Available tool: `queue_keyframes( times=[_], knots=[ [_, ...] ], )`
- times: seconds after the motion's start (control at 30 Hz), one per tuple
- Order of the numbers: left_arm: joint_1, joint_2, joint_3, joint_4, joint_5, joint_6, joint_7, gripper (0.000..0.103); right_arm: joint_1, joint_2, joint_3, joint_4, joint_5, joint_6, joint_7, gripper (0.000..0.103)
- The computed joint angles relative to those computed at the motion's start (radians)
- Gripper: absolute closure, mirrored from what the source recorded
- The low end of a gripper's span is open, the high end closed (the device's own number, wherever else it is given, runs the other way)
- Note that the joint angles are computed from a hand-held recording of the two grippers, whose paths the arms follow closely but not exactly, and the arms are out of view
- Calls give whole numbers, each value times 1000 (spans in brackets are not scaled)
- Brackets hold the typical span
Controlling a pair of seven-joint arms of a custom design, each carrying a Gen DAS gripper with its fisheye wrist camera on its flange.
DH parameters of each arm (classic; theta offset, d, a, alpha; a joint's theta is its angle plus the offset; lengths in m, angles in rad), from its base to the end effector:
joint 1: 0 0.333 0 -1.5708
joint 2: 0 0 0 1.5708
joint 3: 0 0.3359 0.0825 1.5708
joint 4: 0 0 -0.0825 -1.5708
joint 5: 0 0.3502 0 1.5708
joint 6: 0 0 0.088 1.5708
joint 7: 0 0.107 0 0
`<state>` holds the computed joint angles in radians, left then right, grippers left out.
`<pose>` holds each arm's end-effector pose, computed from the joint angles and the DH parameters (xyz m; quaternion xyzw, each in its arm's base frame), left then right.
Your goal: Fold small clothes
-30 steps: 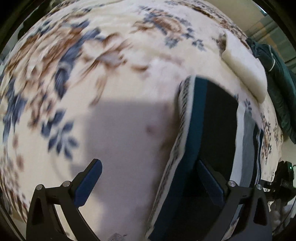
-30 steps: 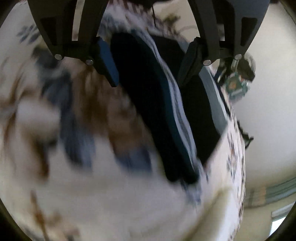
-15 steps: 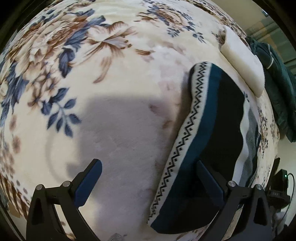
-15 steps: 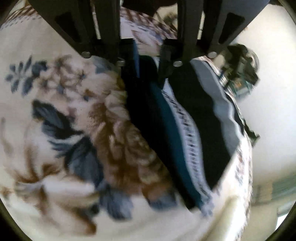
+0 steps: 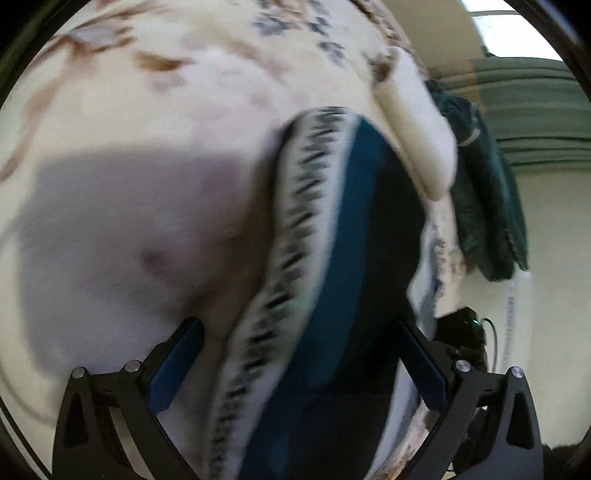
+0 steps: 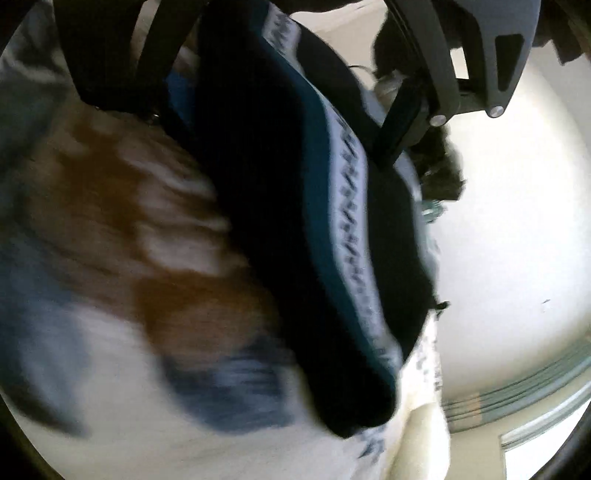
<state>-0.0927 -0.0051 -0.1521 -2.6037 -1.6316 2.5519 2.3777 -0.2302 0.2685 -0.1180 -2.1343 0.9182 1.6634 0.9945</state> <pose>0.3942 -0.0844 0.2936 0.7699 -0.5046 0.3342 0.2025 0.4847 -0.0911 0.3177 -0.5351 0.6812 0.4259 0.2613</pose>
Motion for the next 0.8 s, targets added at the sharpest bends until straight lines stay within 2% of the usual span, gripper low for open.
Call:
queue_keyframes(
  times=[0.1,0.13,0.17,0.2,0.23,0.27,0.33,0.43,0.53,0.7,0.73,0.77,0.8],
  knots=[
    [-6,14,-7,31,-9,-26,40,0,10,19,24,0,53,-35,-24,16],
    [-11,20,-12,43,-12,-23,46,6,17,22,29,-3,61,-32,-26,17],
    [-14,23,-14,52,-19,-25,52,16,23,24,30,-6,62,-29,-25,25],
    [-17,23,-15,59,-17,-19,47,45,32,29,34,-8,68,-18,-18,40],
    [-18,19,-14,62,-7,-21,36,62,40,29,38,-18,83,-4,-17,48],
    [-15,9,-11,62,-14,-25,40,64,42,20,36,-28,96,9,-14,60],
    [-11,-3,-6,74,-14,-28,27,69,43,-17,32,-52,126,32,-19,67],
    [-11,-29,-4,111,52,-26,-35,69,54,-78,28,-62,148,56,4,69],
    [-8,-5,0,211,126,-36,-95,70,56,-106,20,-16,178,45,43,70],
    [1,156,9,514,312,-78,-219,69,42,-39,15,240,198,41,137,70],
    [18,213,-14,602,348,-60,-236,69,39,-11,21,301,200,51,160,70],
    [68,275,-73,689,402,-46,-266,69,37,18,25,360,202,54,181,70],
    [147,326,-160,752,467,-37,-300,69,25,65,43,447,198,66,204,70]
  ],
)
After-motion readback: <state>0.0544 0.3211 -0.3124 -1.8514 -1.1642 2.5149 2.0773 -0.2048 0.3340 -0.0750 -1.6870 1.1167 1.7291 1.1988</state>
